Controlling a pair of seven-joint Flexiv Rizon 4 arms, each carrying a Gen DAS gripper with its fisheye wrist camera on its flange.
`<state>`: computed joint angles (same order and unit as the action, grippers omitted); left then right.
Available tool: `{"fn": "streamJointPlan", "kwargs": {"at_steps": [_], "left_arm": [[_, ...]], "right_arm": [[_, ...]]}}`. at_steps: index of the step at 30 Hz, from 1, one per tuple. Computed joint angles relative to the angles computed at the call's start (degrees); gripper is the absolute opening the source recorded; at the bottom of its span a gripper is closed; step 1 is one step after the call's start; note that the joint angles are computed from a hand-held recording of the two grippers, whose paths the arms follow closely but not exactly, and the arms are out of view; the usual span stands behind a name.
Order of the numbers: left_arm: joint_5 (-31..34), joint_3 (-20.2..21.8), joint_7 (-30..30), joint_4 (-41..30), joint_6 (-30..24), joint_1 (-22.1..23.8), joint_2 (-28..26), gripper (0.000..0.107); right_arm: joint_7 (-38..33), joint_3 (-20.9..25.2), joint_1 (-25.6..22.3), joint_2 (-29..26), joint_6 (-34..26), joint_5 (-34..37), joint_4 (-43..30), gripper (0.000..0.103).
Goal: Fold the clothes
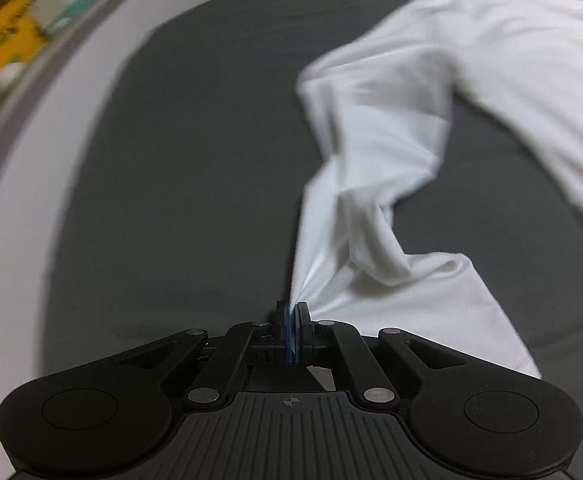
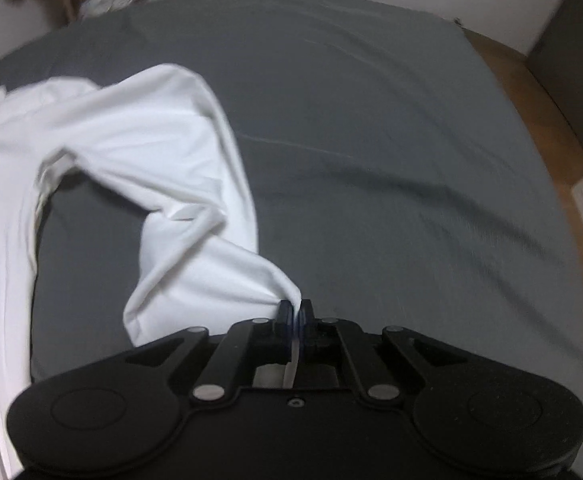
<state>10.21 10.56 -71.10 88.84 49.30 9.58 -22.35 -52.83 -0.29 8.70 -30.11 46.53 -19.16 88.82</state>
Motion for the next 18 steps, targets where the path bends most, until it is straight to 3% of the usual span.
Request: {"fn": "streamJointPlan", "kwargs": {"at_steps": [2, 6, 9, 10, 11, 13, 15, 17, 18], "left_arm": [[1.7, 1.1, 0.1, -1.8, -2.0, 0.1, -0.4, 0.002], [-6.6, -1.0, 1.5, -3.1, -9.7, 3.8, -0.3, 0.006], [-12.7, -2.1, 1.1, -0.2, -12.4, 5.6, 1.1, 0.047], [-13.6, -2.2, 1.5, 1.8, -11.2, 5.7, 2.0, 0.066], [-14.2, -2.3, 2.2, 3.7, -9.6, 5.7, 2.9, 0.068], [-15.3, -2.7, 4.6, 7.0, -6.7, 5.7, 4.5, 0.067], [-15.6, -2.9, 6.4, 9.7, -3.9, 5.2, 5.8, 0.06], [-16.3, -3.0, 7.8, 9.9, -4.1, 5.1, 6.2, 0.027], [-15.7, -2.8, 8.1, 9.4, -4.6, 4.9, 6.1, 0.016]], "right_arm": [[-1.4, 1.3, -1.0, -0.5, 0.7, 2.3, -0.1, 0.026], [-6.6, 3.7, -3.6, 0.1, 0.9, 7.8, 0.0, 0.036], [-10.3, 5.6, -6.0, 0.7, -1.5, 13.6, -1.1, 0.039], [-11.5, 6.3, -6.8, 0.8, -2.9, 15.9, -1.7, 0.039], [-12.7, 6.8, -7.4, 0.9, -4.2, 17.9, -2.4, 0.039], [-14.8, 7.3, -8.1, 1.1, -6.4, 20.6, -3.3, 0.038], [-15.7, 7.2, -8.1, 1.3, -7.1, 22.3, -3.6, 0.027], [-16.3, 7.0, -8.0, 1.1, -6.6, 23.5, -3.7, 0.013], [-16.3, 6.6, -7.6, 1.1, -6.4, 23.1, -3.7, 0.01]]}}
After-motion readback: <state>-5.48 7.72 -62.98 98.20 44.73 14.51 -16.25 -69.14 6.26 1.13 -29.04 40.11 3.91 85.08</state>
